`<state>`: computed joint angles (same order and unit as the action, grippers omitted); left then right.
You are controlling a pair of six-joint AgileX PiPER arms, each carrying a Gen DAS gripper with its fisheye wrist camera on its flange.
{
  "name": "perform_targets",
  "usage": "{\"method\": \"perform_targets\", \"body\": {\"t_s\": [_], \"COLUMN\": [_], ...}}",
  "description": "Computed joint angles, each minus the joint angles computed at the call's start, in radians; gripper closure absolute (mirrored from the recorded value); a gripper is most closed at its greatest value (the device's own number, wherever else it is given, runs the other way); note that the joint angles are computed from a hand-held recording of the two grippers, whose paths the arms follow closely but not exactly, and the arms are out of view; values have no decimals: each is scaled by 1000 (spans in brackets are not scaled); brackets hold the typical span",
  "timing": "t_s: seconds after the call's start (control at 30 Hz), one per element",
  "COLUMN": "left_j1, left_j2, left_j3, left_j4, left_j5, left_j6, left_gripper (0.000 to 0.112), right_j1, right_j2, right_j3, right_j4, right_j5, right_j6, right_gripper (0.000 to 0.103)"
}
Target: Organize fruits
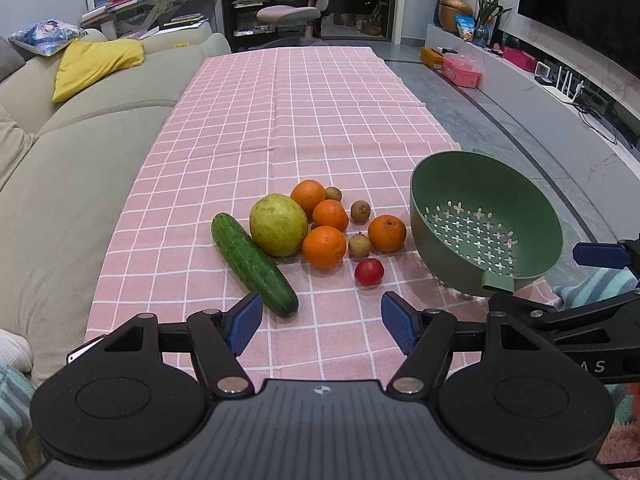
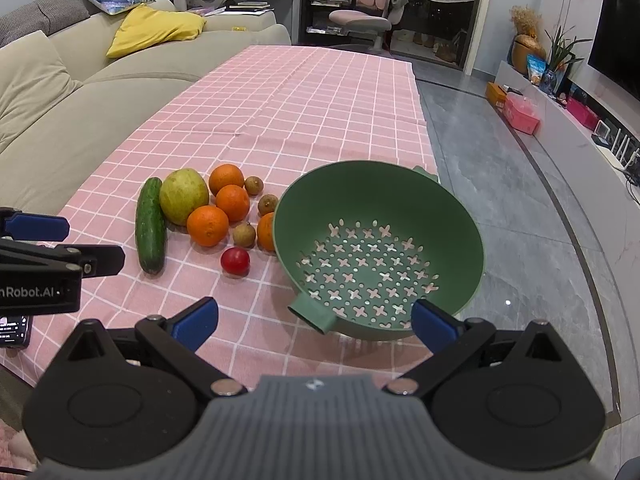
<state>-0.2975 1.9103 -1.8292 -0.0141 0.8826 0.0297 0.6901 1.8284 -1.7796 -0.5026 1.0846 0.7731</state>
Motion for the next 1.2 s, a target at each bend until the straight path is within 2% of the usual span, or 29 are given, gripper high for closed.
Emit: {"method": "perform_targets", "body": {"t_s": [0.13,0.27,0.47,0.53,0.57,0.67,0.7,0.8,0.9,1.0,1.03,1.07,1.13,1.2], "left_j1": [24,57,83,101,110,135,143,158,174,183,182,182,195,206], "left_j2": [5,27,62,84,98,150,166,205,273,315,349,381,412,464], "left_j3": [-10,-52,-112,-143,-162,-232,-252,-288,-370,-391,-439,-487,-510,-587], "left_j4": [-69,-132,-117,-137,-144,-165,-170,-173,-184,-192,-172,-163,-191,-205], "left_j5": [13,49,73,85,93,130,134,124,146,123,153,187,196,246], "left_j6": [26,21,-40,-54,-62,-88,-91,-100,-134,-160,-184,-202,-204,-217], "left_gripper": [32,32,32,33,34,43,49,54,55,55,55,55,55,55], "right_j1": [-2,-9,-16,-23,-29,-46,-52,-65,-80,-94,-100,-106,-116,-132], "right_j2": [1,-18,3,21,34,73,92,155,223,291,313,346,418,514], "right_j3": [-2,29,23,3,-13,-54,-79,-156,-241,-323,-347,-394,-513,-679], "right_j4": [4,4,5,22,39,87,107,151,198,250,268,289,320,369], "right_j5": [-2,-68,-158,-181,-189,-223,-228,-237,-238,-242,-245,-234,-184,-108], "right_j6": [-2,0,-60,-103,-128,-192,-222,-305,-387,-452,-474,-500,-530,-564], "right_gripper": [4,4,6,15,16,24,27,35,42,47,49,49,49,49]}}
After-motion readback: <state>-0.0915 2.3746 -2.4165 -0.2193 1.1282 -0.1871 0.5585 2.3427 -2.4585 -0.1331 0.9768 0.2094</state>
